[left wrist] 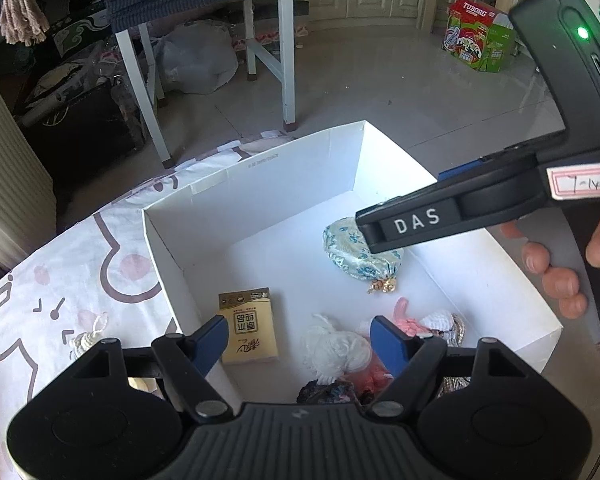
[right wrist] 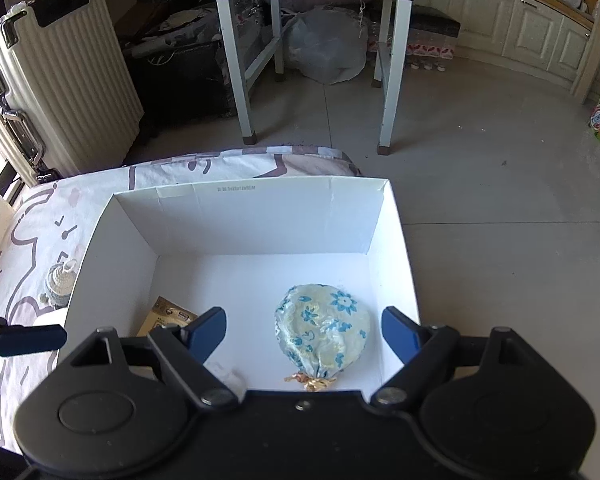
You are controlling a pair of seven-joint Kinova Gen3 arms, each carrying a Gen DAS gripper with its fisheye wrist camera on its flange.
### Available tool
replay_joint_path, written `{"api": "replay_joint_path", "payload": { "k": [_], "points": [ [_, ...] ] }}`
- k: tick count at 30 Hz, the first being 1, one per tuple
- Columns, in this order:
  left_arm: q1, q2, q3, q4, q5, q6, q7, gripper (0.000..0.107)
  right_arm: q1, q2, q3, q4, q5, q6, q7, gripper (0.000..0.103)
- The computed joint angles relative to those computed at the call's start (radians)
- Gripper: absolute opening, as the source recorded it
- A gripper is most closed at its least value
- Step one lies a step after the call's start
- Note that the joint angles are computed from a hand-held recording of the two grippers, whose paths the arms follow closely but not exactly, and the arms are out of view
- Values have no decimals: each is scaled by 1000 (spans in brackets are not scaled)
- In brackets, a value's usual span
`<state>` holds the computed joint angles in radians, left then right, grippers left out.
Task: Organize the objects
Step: 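Withdraw both tools from the shoebox back over the bed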
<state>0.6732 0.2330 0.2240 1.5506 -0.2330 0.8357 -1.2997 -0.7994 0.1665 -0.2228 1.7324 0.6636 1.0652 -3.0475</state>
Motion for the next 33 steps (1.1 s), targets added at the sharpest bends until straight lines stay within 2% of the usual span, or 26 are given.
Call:
{"api": "replay_joint_path", "payload": {
  "k": [12,21,24,29,33],
  "points": [
    [-64,-116,15,53,31,36,-10,79,-95,-14,-46,-61,22,201,-123,87],
    [-132,-187,24,106,75,25,-27,82,-185,11,-76,-132,38,354,-212,92],
    [-158,-206,21,124,98,12,-32,86,-219,26,-78,-152,42,400,-243,96],
    [-193,-239,21,162,120,-17,-49,99,-265,47,-76,-179,36,450,-300,101],
    [-213,-250,24,179,117,-20,-36,102,-296,68,-73,-204,28,490,-327,103]
  ]
}}
